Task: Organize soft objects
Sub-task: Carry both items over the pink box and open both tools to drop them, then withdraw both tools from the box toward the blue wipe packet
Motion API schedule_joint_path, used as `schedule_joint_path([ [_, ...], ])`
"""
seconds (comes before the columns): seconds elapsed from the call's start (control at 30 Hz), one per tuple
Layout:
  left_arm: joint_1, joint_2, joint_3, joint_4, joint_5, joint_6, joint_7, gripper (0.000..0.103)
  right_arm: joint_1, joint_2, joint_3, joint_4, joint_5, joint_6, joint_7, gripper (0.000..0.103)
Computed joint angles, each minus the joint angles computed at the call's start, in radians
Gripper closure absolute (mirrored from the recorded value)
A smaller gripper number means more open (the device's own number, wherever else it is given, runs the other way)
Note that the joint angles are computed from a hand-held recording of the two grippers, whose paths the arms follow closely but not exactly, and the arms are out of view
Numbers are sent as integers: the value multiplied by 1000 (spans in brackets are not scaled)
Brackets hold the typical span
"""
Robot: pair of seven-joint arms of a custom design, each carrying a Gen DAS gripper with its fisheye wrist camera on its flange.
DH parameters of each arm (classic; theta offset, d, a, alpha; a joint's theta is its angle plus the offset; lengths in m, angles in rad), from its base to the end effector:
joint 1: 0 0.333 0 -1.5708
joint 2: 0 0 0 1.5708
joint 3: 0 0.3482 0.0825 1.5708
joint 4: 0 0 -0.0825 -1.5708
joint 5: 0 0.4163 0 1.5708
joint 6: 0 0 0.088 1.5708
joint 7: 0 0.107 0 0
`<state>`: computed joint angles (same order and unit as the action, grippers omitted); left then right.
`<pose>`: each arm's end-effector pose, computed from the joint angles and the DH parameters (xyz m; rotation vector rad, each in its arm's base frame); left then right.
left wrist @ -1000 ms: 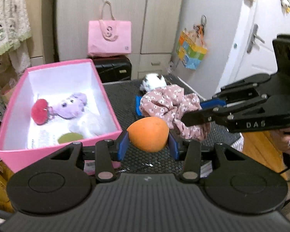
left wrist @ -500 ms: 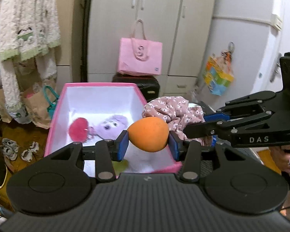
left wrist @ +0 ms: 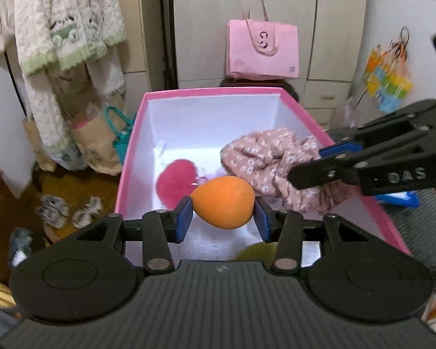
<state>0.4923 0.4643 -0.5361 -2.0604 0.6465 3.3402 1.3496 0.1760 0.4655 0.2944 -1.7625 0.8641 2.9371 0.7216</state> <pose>0.6598 -0.0606 0.3466 -1.3920 2.0148 -0.9614 0.6857 0.2615 0.3822 -1.9542 1.2311 -0.2434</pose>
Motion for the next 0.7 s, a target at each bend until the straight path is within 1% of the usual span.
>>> schedule_joint_path([
  [0.03,-63,-22,65,-16,-43,28,39,58,13,8,-11,7,-15,-3,17,83],
  [0.07,-92,-34,95,-27,-64,44,68,58,13,13,-7,11,-19,-4,14,83],
  [0.1,-86,-36,91,-29,-50,41,64,58,6,18,2,17,-20,-22,3,82],
  [0.13,-45,-30,53,-24,-11,22,44,57,4,23,3,25,-22,-38,4,81],
  [0.17,5,-15,6,-9,61,-7,-8,57,11,26,-3,28,-29,-44,13,81],
  [0.2,20,-8,-9,0,81,-27,-22,57,25,30,-14,30,-43,-36,26,80],
  [0.23,0,-15,10,0,72,-38,-14,57,41,35,-27,33,-61,-21,42,72],
  [0.27,-55,-30,64,-8,25,-30,19,56,52,38,-38,36,-82,-16,60,65],
  [0.3,-132,-48,144,-18,-13,-11,38,55,62,39,-48,35,-100,-10,81,56],
  [0.33,-174,-58,190,-25,-23,2,40,54,68,37,-54,31,-115,-2,101,54],
  [0.37,-182,-65,200,-32,-27,13,40,51,66,31,-50,23,-125,3,107,54],
  [0.4,-155,-65,176,-35,-12,16,30,48,57,28,-41,18,-128,7,104,53],
  [0.43,-97,-62,118,-39,0,13,29,48,47,16,-26,1,-122,21,96,51],
  [0.5,-21,-65,46,-50,27,14,15,46,40,-2,-20,-18,-126,36,95,50],
  [0.53,-8,-69,36,-56,34,22,8,45,38,-17,-17,-37,-126,52,94,50],
  [0.6,4,-88,33,-75,55,46,-13,43,36,-48,-14,-75,-128,79,94,49],
  [0.63,28,-92,15,-80,81,51,-31,43,34,-59,-13,-87,-130,87,95,48],
  [0.7,106,-95,-54,-88,149,52,-78,42,28,-92,-3,-129,-124,116,88,47],
])
